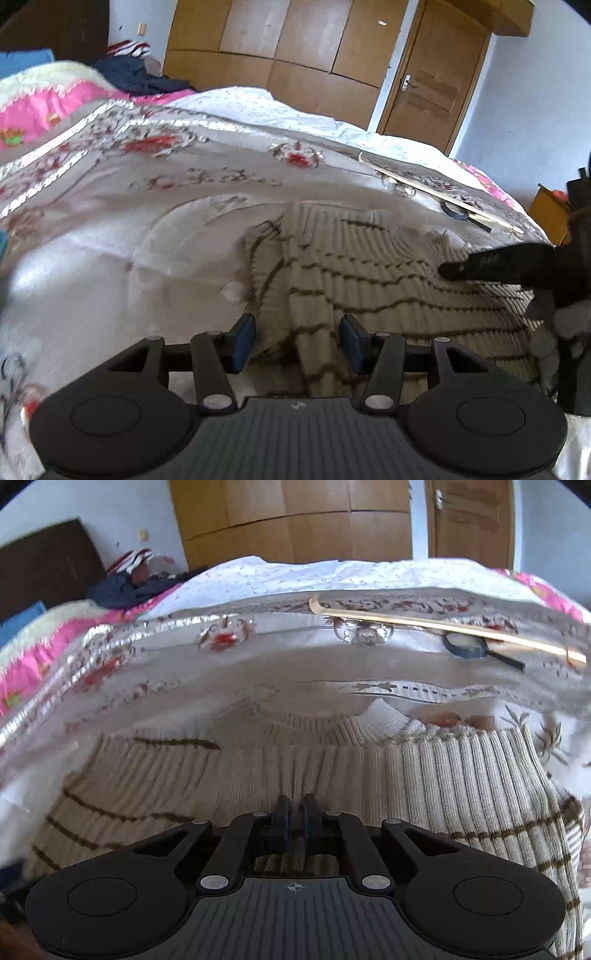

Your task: Fold small clothes

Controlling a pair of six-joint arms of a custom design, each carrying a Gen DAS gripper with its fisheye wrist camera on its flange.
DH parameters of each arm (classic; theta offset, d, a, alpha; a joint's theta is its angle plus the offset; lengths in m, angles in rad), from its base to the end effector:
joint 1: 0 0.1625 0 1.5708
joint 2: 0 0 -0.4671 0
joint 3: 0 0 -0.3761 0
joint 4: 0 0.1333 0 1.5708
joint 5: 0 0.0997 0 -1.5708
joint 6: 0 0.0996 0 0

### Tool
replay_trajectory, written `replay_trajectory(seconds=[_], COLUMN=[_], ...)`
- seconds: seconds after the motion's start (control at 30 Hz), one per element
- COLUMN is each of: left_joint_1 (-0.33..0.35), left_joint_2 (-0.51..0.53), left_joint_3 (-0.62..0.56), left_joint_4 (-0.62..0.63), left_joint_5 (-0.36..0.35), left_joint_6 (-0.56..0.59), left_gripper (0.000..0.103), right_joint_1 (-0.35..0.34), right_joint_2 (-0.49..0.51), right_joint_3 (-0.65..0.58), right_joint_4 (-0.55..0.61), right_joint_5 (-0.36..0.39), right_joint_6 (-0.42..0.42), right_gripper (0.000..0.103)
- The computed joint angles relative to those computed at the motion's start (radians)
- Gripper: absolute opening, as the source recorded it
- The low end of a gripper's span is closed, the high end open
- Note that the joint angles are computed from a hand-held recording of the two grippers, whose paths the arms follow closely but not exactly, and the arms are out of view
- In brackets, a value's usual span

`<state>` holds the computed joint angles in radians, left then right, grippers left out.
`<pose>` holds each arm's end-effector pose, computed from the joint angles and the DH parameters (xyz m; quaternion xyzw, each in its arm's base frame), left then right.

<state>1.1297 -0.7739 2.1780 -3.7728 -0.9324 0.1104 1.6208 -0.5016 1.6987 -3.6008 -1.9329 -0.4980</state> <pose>-0.0492 -0.5555 0.1336 0.1209 0.8751 -0.4114 0.2245 0.1320 -0.6771 0.0481 0.1733 -0.8857 0.3514 0.2489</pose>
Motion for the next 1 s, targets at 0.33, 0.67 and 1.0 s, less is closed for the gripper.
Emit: replay_trajectory(seconds=[0.33,0.67,1.0], left_joint_1=[-0.005,-0.016,-0.025], left_joint_2=[0.005,0.013,0.02], left_joint_3=[0.031,0.076,0.096], left_joint_4=[-0.049,-0.127,-0.108], left_joint_5=[0.054,0.07,0.054], left_joint_6=[-0.042,-0.074,-0.101], left_gripper=[0.064,0.063,0.063], right_joint_1=[0.034,0.047,-0.09], right_joint_2=[-0.035,-0.028,-0.151], right_joint_3=[0.098,0.096,0.311], right_joint_4=[0.018,0.022,-0.263], right_joint_5=[0.147,0.133,-0.057], right_joint_6=[-0.048,-0.002,-0.002], right_gripper=[0.013,0.015,0.022])
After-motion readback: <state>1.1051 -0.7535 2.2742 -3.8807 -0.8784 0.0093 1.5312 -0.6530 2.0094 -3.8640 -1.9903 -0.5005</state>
